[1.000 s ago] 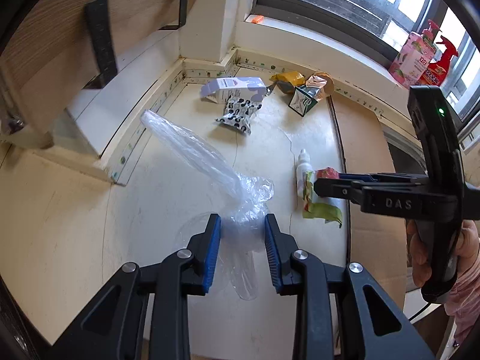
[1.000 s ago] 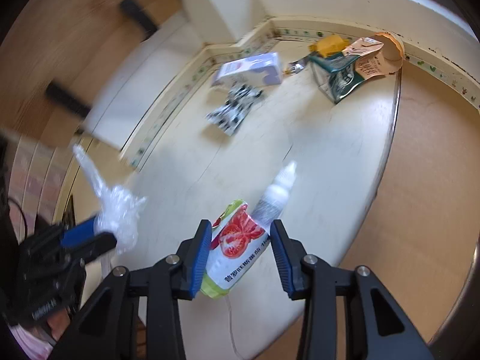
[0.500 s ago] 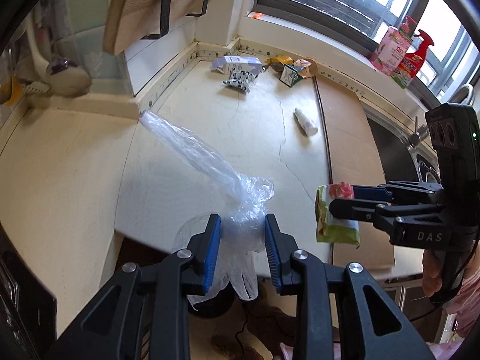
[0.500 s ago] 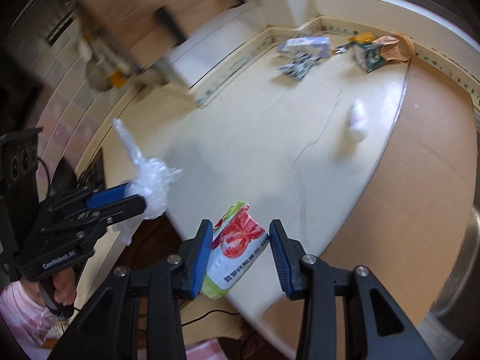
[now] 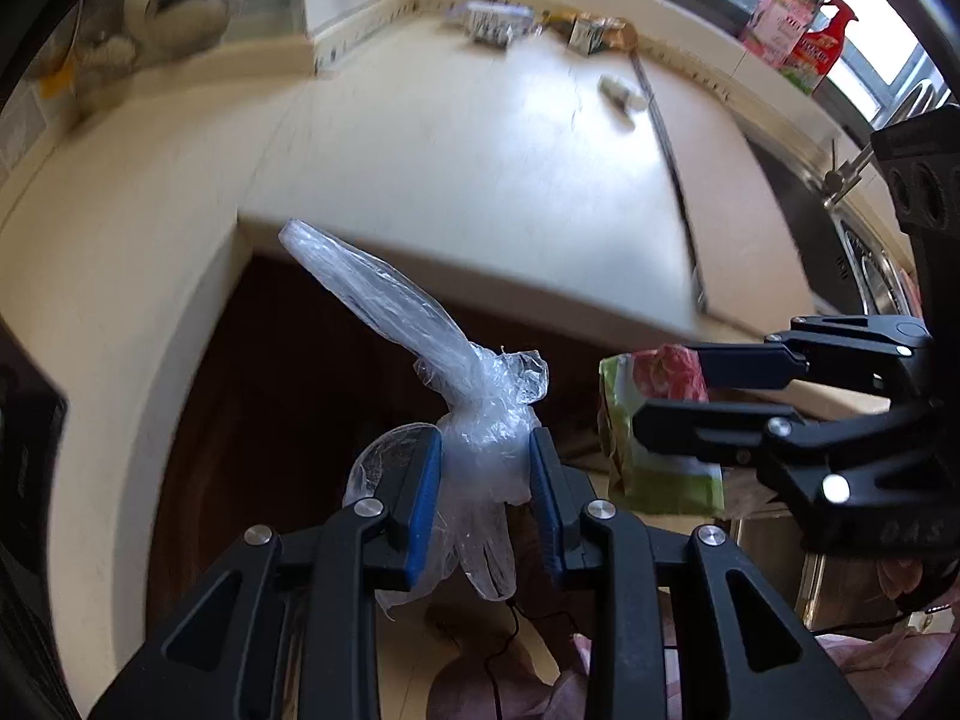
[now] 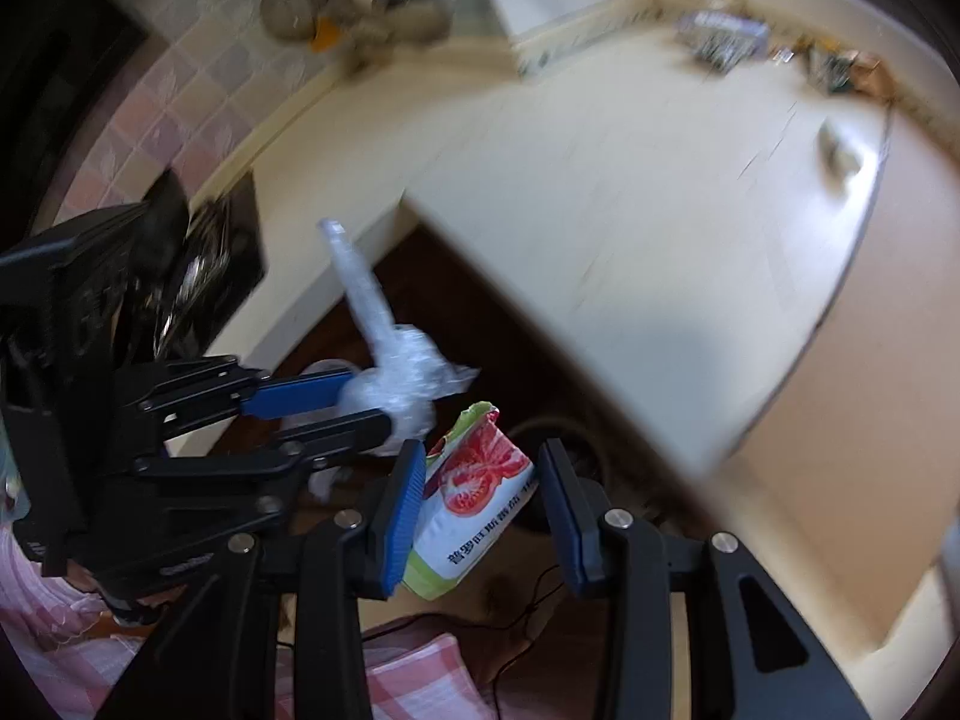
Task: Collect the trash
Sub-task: 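Carry the plastic bag and juice pouch down over the floor bin with both tools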
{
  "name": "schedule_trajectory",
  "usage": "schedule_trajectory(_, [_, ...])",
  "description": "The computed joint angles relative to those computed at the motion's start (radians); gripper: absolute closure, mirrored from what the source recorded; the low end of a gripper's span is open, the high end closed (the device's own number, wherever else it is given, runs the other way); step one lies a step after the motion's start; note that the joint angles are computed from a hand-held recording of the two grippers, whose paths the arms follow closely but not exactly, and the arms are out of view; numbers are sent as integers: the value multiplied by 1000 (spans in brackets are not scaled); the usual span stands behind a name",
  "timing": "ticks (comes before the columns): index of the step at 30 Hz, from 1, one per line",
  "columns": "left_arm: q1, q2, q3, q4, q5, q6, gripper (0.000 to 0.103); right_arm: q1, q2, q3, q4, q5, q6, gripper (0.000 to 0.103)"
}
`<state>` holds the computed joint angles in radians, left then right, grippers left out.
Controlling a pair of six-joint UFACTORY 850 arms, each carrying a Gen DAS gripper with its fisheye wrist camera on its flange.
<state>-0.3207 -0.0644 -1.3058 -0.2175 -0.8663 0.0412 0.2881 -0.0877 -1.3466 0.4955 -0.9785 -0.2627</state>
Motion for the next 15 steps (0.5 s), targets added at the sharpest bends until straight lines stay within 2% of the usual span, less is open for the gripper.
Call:
schedule_trajectory(6, [31,35,189,-44,43,16,76,70,0,132,-10,56,14,65])
schedule_trajectory(8, [38,33,235,-45,72,25,76,86,-17,179,-14,97,28,65])
schedule_trajectory(15, [86,-43,354,-176,196,167,75,111,-101,286,29,251,-13,64])
